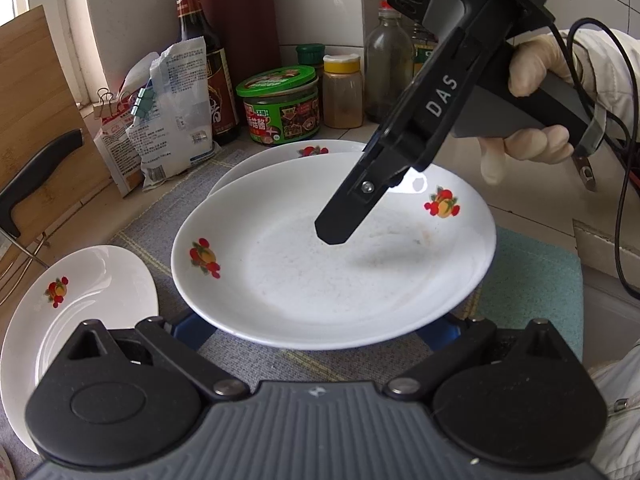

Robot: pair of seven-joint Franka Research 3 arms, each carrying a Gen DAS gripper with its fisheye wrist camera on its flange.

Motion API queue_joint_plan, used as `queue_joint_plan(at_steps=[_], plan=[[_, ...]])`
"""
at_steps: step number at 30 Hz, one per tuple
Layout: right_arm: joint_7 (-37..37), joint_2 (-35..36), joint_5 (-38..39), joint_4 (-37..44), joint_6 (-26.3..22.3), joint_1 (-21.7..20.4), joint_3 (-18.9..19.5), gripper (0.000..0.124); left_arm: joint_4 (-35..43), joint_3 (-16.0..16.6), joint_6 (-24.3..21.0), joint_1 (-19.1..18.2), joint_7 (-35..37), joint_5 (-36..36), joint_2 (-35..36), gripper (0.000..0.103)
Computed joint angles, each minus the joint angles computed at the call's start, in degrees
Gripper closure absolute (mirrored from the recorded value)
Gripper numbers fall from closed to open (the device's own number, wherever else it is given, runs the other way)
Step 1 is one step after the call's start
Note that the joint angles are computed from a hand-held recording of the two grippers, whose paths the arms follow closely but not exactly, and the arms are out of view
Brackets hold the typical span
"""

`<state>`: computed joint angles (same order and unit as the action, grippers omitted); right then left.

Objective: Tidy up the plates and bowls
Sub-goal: 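Lower the large plate over the other fruit-decorated plate with both grippers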

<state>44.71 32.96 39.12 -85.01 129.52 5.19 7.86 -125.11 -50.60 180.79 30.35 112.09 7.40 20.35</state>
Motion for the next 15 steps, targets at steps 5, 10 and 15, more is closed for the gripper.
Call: queue_joint_plan(at_steps=[5, 10, 15], plan=[[0.0, 0.9, 0.1, 1.0, -0.3, -0.3, 0.0, 0.021, 1.3, 1.4, -1.1, -1.6, 0.2, -0.4, 0.5, 0.001], [0.2, 1.5, -0.1, 1.6, -0.1, -0.4, 0.1, 0.021, 2.5, 3.8, -1.9, -4.4, 1.1, -1.8, 0.6, 0.001], [-0.2, 1.9, 0.1, 1.9, 0.0, -0.7, 0.2, 0.021, 3.4, 5.8, -2.5, -6.8, 2.6, -3.6, 0.8, 0.001]])
